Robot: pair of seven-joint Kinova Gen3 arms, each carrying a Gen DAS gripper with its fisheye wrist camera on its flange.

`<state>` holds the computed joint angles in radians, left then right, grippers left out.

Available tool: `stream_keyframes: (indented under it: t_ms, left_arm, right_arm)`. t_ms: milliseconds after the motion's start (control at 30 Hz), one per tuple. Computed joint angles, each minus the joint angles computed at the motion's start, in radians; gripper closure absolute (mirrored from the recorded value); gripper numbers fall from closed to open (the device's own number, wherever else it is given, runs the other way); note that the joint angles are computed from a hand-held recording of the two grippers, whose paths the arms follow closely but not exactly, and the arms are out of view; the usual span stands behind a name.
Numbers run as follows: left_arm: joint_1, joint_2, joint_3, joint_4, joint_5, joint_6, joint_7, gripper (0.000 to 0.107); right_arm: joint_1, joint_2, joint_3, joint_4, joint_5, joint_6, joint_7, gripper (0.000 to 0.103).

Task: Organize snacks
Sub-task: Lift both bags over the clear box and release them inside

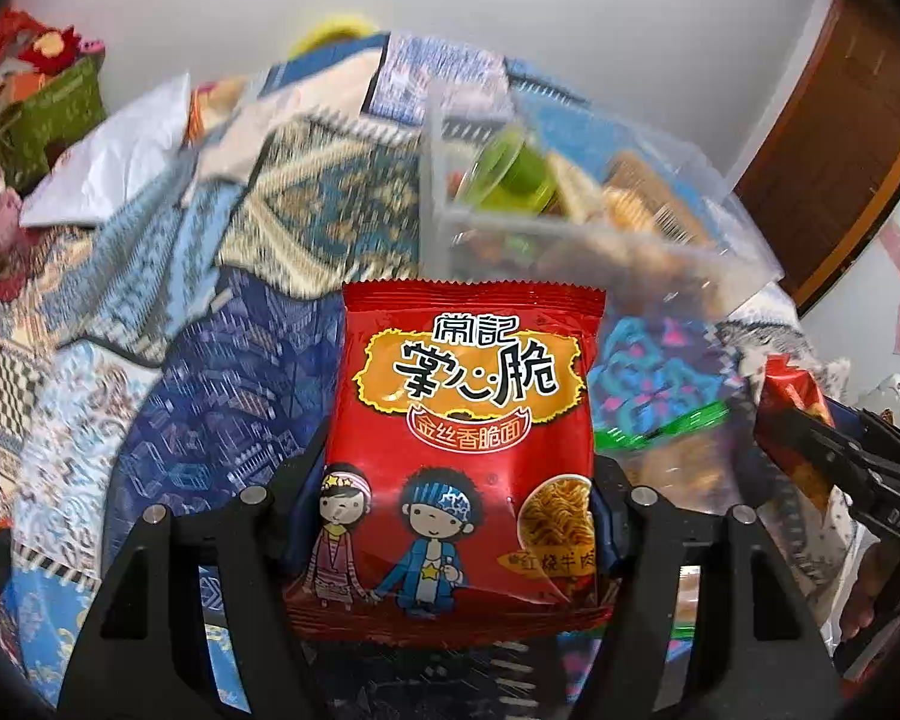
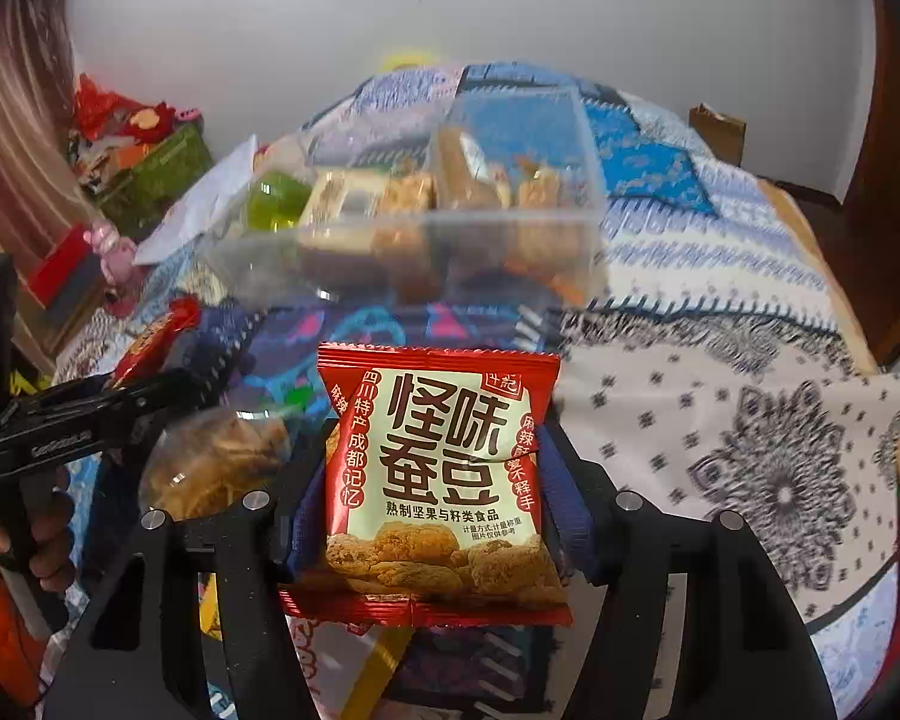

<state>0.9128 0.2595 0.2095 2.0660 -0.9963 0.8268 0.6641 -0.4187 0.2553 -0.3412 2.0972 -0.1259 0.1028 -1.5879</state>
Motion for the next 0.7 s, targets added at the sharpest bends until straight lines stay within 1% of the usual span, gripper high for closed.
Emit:
stream_keyframes:
  t_ms: [100,333,433,533,633,700]
  left_arm:
    - [0.028,-0.014,0.009,-0.032,-0.009,0.079,-0.017,0.040]
    - [0.021,-0.032,0.036,-0.096,-0.055,0.169,-0.064,0.040]
    - [0.006,-0.027,0.036,-0.127,-0.074,0.177,-0.089,0.040]
    - [-0.009,-0.026,0.028,-0.149,-0.097,0.168,-0.108,0.039]
    - [-0.028,-0.019,0.017,-0.176,-0.125,0.152,-0.135,0.039]
    - [-0.038,-0.012,0.010,-0.198,-0.135,0.142,-0.156,0.039]
  right_arm:
    - [-0.016,-0.030,0.027,0.005,0.007,-0.013,-0.013,0.043]
    - [-0.021,-0.072,0.056,-0.010,0.028,-0.041,-0.033,0.043]
    - [-0.010,-0.078,0.052,-0.021,0.035,-0.057,-0.038,0.043]
    - [-0.036,-0.078,0.087,-0.034,0.048,-0.080,-0.055,0.043]
    - [-0.009,-0.068,0.067,-0.049,0.058,-0.095,-0.067,0.043]
    - [-0.013,-0.060,0.076,-0.056,0.064,-0.109,-0.076,0.043]
